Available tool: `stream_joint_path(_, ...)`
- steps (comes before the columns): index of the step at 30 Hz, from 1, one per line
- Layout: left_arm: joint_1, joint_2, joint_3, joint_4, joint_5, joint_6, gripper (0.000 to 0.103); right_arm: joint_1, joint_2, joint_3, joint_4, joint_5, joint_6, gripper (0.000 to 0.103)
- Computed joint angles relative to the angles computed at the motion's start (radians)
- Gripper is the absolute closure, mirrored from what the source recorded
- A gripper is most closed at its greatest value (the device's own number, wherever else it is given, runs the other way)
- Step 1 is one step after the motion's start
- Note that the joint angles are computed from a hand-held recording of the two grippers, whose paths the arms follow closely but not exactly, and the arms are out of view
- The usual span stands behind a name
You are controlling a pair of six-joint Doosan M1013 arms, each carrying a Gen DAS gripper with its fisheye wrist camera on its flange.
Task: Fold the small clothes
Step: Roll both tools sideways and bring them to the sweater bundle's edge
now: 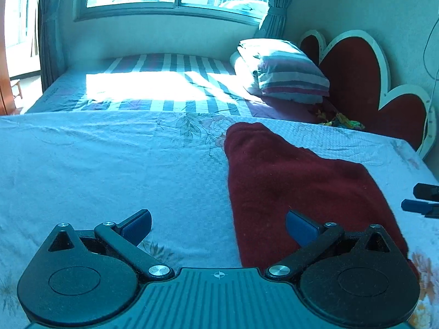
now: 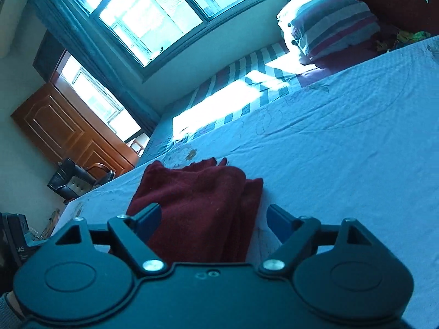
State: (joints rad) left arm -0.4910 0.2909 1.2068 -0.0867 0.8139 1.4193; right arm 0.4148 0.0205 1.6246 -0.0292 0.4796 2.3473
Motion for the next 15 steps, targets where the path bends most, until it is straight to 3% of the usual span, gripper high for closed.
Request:
stream_joint_path(2,0.034,-0.023,0.037,-0.162,0.007,0.076,0.0,-0.002,-0.03,0.034,0.031,-0.012,0.029,0.016)
stream_joint_path(5,0.092,-0.033,0.069,-0.416,0.074,0.156,0.0,-0.014,-0.071,0.088,0.133,-0.046,0.033,0.004)
stream_joint_path(7,0.118,-0.03,0.085,-0.533,0.105,0.155,0.0,-0.015,-0.092,0.121,0.153,-0.066,0.078,0.002)
stream_joint_path(11,0.141,0.004,0.069,-0.67,0.202,0.131,0.0,-0.027,-0.09,0.134,0.256,-0.043,0.039,0.001)
stream_joint_path(15,0.145,0.047,0.027,-0.709,0.27,0.136,0.0,-0.054,-0.067,0.137,0.467,-0.051,-0.094,0.001)
